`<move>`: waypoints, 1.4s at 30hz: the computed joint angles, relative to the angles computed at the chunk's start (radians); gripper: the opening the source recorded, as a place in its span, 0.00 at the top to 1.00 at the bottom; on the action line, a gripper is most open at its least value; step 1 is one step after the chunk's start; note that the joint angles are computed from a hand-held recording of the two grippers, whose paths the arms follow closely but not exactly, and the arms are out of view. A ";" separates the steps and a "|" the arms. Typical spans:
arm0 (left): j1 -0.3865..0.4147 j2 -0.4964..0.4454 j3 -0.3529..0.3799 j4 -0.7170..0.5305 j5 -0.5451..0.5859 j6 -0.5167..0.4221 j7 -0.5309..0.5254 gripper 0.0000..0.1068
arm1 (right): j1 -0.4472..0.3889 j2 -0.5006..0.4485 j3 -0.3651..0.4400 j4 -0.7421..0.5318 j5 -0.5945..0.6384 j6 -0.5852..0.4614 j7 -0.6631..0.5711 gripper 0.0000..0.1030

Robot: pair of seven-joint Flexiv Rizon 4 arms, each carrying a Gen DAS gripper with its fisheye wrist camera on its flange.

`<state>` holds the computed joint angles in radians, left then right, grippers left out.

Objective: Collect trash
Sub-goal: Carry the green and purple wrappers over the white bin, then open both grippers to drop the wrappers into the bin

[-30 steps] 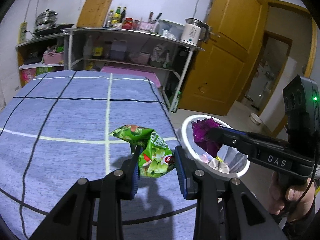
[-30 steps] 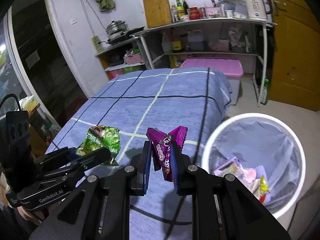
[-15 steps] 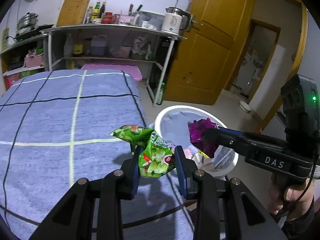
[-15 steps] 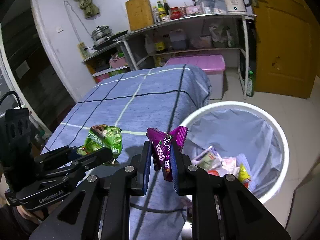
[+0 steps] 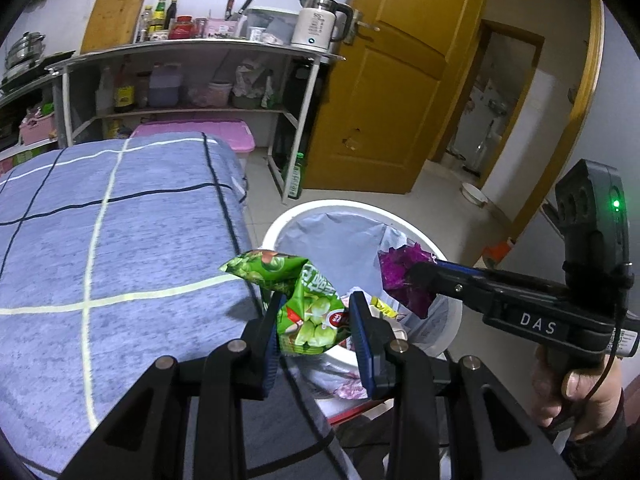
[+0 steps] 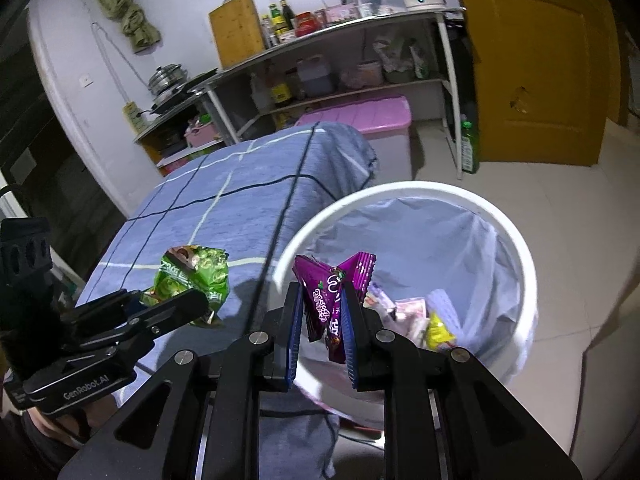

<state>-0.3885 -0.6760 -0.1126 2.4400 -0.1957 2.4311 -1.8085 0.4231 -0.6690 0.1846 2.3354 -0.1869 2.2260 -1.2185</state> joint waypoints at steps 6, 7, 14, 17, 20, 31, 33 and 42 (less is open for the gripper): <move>0.017 -0.024 -0.015 -0.050 0.030 -0.047 0.016 0.69 | -0.038 -0.020 0.001 -0.010 -0.017 -0.018 0.022 0.81; 0.020 -0.027 -0.017 -0.060 0.034 -0.058 0.020 0.69 | -0.042 -0.024 -0.001 -0.012 -0.018 -0.023 0.025 0.81; 0.027 -0.048 -0.028 -0.113 0.055 -0.114 0.041 0.69 | -0.080 -0.051 0.001 -0.031 -0.050 -0.056 0.043 0.78; 0.025 -0.055 -0.030 -0.132 0.057 -0.136 0.050 0.68 | -0.087 -0.058 -0.001 -0.037 -0.060 -0.069 0.042 0.78; 0.035 -0.061 -0.036 -0.148 0.068 -0.154 0.054 0.68 | -0.084 -0.063 -0.005 -0.039 -0.059 -0.075 0.037 0.62; 0.046 -0.076 -0.045 -0.175 0.087 -0.185 0.058 0.60 | -0.082 -0.065 -0.016 -0.033 -0.037 -0.067 0.016 0.53; 0.046 -0.074 -0.044 -0.174 0.088 -0.184 0.056 0.60 | -0.083 -0.065 -0.016 -0.031 -0.035 -0.063 0.013 0.53; 0.045 -0.069 -0.040 -0.155 0.086 -0.155 0.040 0.60 | -0.070 -0.047 -0.018 -0.010 -0.016 -0.046 -0.002 0.53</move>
<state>-0.3440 -0.7454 -0.1522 2.2849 -0.1093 2.2760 -1.7681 0.3533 -0.7158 0.1664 2.3255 -0.2029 2.1799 -1.2206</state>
